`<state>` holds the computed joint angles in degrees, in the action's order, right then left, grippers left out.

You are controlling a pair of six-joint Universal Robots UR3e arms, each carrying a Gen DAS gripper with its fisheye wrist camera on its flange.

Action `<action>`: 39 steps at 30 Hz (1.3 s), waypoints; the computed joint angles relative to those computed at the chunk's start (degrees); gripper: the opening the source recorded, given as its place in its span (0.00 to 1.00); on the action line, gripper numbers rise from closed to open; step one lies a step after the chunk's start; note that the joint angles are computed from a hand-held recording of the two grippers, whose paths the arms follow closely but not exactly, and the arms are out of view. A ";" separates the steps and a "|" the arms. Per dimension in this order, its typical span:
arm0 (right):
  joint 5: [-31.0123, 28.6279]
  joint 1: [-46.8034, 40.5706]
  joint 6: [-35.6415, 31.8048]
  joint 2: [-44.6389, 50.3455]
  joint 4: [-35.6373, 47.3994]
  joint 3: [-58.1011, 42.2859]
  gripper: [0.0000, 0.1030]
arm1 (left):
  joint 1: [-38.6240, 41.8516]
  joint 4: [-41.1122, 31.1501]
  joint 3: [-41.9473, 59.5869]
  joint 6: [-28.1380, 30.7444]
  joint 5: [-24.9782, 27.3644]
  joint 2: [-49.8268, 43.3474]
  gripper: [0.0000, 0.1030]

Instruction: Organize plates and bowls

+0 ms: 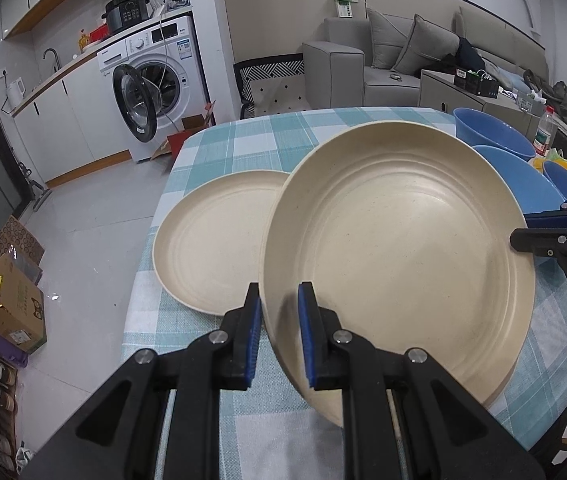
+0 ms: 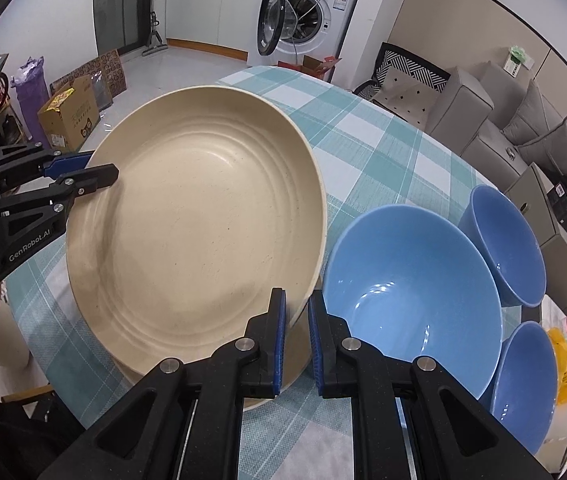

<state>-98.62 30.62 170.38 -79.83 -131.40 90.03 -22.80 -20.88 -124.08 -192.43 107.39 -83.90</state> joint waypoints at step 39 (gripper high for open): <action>-8.80 4.60 1.36 -0.12 -4.54 7.99 0.14 | 0.08 1.01 2.78 2.51 -1.81 -6.42 0.15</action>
<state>-107.43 35.21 171.74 -79.95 -135.93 98.02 -22.72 -19.87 -121.31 -189.93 105.58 -90.32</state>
